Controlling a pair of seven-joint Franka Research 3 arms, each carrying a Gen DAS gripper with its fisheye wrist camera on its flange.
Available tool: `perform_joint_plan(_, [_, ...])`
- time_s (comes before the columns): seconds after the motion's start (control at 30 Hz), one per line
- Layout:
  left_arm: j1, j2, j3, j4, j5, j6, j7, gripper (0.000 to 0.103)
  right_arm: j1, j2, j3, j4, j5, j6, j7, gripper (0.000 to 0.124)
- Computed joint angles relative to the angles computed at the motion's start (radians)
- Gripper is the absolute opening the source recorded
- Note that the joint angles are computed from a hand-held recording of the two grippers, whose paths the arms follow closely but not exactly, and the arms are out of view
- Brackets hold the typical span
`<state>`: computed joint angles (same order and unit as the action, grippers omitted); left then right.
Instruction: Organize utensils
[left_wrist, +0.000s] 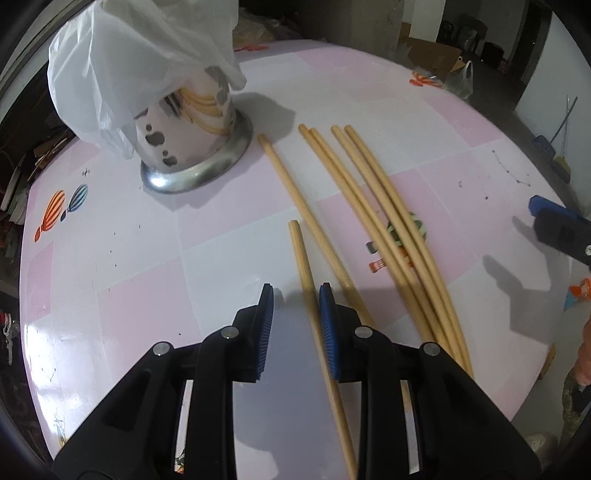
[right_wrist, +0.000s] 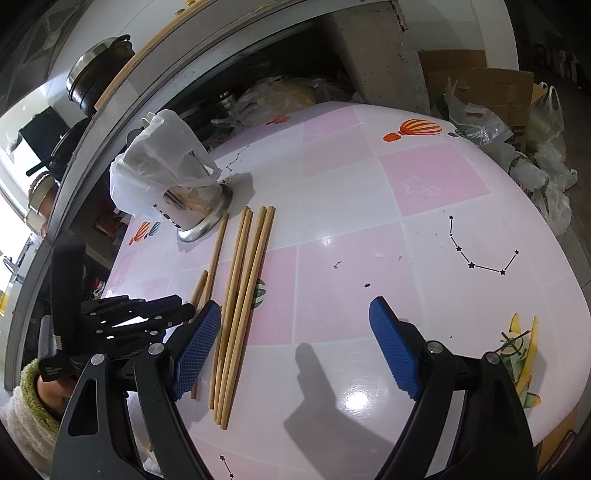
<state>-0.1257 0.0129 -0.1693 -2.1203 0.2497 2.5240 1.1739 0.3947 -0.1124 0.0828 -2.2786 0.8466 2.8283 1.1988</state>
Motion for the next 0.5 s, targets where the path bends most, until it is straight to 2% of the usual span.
perform_joint_plan(0.5, [0.018, 0.057, 0.01, 0.069, 0.016, -0.008, -0.04, 0.024, -0.003, -0.001, -0.002, 0.0, -0.008, 0.002, 0.01, 0.081])
